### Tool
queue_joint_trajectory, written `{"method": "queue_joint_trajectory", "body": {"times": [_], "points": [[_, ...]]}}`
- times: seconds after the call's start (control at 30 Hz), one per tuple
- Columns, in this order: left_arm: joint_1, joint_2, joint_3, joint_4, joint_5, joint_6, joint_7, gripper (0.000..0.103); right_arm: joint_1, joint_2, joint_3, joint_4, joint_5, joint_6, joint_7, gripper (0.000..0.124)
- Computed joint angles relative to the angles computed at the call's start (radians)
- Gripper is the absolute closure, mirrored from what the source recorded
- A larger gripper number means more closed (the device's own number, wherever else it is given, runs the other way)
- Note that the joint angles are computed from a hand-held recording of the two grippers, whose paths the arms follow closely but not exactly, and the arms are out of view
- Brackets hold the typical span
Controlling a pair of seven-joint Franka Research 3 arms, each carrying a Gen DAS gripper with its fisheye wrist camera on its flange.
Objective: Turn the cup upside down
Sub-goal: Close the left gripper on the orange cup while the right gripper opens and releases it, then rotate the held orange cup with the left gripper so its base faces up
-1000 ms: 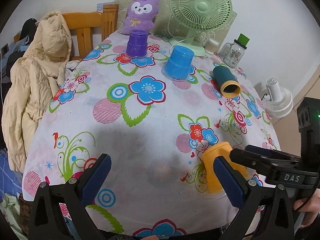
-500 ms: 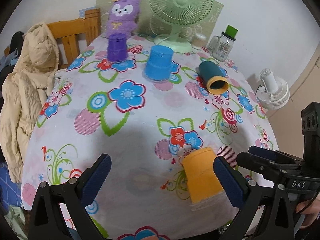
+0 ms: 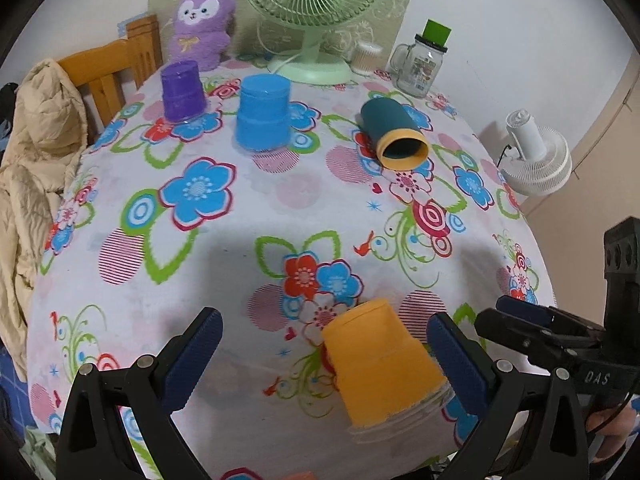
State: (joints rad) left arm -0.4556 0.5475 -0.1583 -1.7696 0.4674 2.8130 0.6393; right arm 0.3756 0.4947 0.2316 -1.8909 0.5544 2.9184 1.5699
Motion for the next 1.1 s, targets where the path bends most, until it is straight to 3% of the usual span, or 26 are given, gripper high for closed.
{"method": "queue_joint_trajectory", "body": {"times": [0.1, 0.23, 0.4, 0.6, 0.8, 0.87, 1.03, 1.1], "points": [[0.018, 0.036, -0.028, 0.041, -0.036, -0.021, 0.033, 0.000, -0.032, 0.000, 0.030, -0.015, 0.039, 0.013, -0.033, 0.038], [0.003, 0.076, -0.020, 0.098, -0.055, -0.072, 0.033, 0.000, -0.064, 0.005, 0.064, -0.027, 0.093, 0.016, -0.082, 0.038], [0.038, 0.131, -0.085, 0.162, -0.134, -0.127, 0.140, 0.000, -0.084, 0.007, 0.077, -0.035, 0.148, 0.022, -0.126, 0.038], [0.020, 0.165, -0.073, 0.212, -0.182, -0.160, 0.148, 0.001, -0.107, 0.002, 0.093, -0.052, 0.209, 0.030, -0.178, 0.038], [0.034, 0.195, -0.095, 0.254, -0.225, -0.206, 0.190, 0.020, -0.118, -0.005, 0.092, -0.063, 0.257, 0.038, -0.206, 0.038], [0.044, 0.207, -0.110, 0.265, -0.252, -0.215, 0.213, 0.035, -0.117, -0.006, 0.091, -0.063, 0.267, 0.039, -0.212, 0.038], [0.028, 0.204, -0.092, 0.267, -0.256, -0.222, 0.211, 0.039, -0.113, -0.002, 0.088, -0.055, 0.280, 0.028, -0.229, 0.038], [0.028, 0.202, -0.092, 0.266, -0.258, -0.230, 0.215, 0.045, -0.112, 0.000, 0.089, -0.053, 0.286, 0.029, -0.236, 0.038]]}}
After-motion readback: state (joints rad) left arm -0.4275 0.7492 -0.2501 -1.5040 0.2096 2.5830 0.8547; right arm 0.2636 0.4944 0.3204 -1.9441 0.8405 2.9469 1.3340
